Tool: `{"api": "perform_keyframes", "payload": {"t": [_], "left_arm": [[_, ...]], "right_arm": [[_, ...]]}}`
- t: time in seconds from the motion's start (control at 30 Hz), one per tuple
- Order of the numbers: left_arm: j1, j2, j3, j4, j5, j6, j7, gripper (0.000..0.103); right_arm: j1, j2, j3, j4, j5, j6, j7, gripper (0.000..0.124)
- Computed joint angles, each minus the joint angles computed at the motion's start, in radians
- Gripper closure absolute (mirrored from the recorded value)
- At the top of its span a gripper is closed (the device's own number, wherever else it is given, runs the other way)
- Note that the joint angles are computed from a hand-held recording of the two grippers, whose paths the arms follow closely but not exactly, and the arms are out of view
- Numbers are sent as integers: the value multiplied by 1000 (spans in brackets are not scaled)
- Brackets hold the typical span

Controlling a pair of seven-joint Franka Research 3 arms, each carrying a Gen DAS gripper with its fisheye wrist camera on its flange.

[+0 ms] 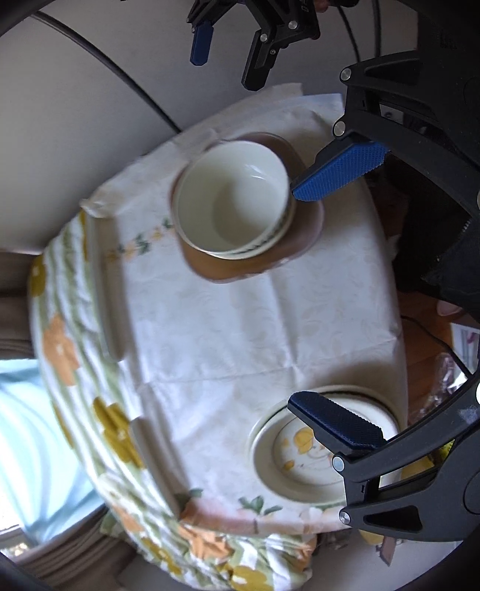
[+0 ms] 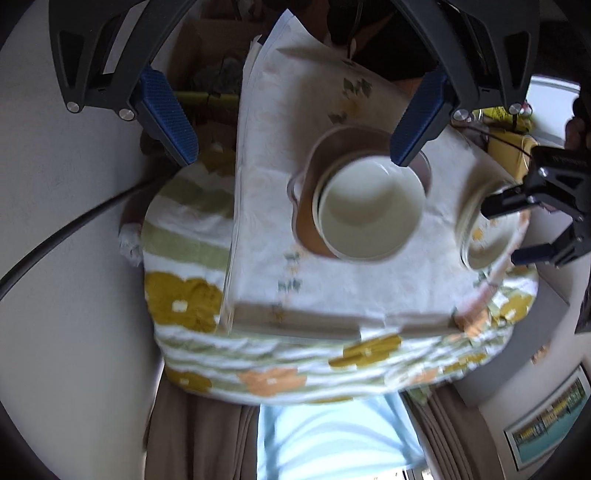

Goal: Organize plates and bowls

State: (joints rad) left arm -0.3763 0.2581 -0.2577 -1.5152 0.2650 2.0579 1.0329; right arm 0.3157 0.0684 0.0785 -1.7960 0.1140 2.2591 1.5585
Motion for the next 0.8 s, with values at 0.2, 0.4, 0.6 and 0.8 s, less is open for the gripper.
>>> {"api": "perform_keyframes", "payload": {"t": [0.2, 0.4, 0.6, 0.8], "left_arm": [[25, 75, -11, 45, -101, -55, 88, 1], [20, 190, -16, 155, -160, -133, 152, 16], [12, 255, -15, 211, -179, -161, 183, 29], [12, 304, -18, 245, -212, -150, 216, 60]], "right_arm": [[-6, 79, -5, 63, 17, -101, -40, 38], [-2, 176, -5, 156, 49, -203, -86, 65], [9, 268, -5, 256, 48, -289, -137, 79], [7, 335, -5, 317, 87, -327, -175, 96]]}}
